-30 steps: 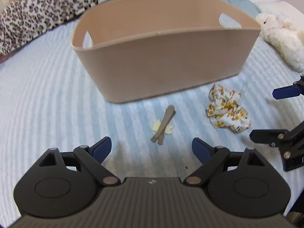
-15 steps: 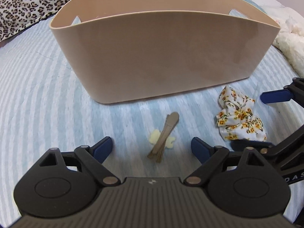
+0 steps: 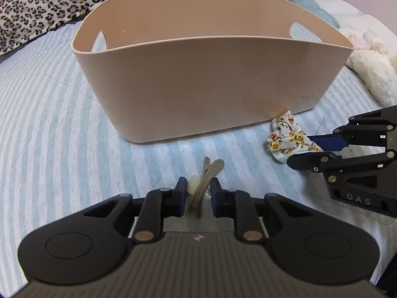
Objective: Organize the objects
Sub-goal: 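Grasp the wooden sticks with the left tool while the right tool grasps the floral scrunchie, then release the wooden sticks and floral scrunchie into the basket with both tools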
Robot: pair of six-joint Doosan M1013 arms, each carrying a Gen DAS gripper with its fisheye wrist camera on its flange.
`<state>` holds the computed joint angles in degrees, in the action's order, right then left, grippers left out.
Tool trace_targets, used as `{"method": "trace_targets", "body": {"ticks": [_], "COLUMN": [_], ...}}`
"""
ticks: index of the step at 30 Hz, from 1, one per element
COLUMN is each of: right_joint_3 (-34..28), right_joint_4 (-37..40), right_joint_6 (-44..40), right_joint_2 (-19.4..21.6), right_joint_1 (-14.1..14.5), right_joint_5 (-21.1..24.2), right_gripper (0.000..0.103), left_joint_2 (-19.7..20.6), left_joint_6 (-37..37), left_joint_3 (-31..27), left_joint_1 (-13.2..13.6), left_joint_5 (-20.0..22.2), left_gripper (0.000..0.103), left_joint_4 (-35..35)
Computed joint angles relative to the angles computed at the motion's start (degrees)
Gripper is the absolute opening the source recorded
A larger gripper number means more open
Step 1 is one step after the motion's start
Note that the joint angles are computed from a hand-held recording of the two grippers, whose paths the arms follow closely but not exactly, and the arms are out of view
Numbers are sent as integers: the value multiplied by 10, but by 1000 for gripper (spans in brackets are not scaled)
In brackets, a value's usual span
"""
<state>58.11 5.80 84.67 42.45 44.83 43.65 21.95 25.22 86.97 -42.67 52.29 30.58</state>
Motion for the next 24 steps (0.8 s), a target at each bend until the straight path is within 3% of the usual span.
{"method": "trace_targets", "body": {"ticks": [5,12,24], "right_joint_3": [13,46,84], "right_joint_4": [2,13,5], "right_joint_6": [-6,-29,-24], "right_joint_2": [-9,-36,-86], "right_joint_1": [0,0,-8], "right_joint_5": [-1,-27,-77], "right_gripper": [14,13,13], "left_joint_2": [-4,-4,-39], "left_joint_6": [-10,-29,-72], "left_joint_3": [5,3,-3], "left_joint_1": [-4,-17,-46], "left_joint_5": [0,12,26], "left_gripper": [20,20,20], "left_joint_4": [6,28,129]}}
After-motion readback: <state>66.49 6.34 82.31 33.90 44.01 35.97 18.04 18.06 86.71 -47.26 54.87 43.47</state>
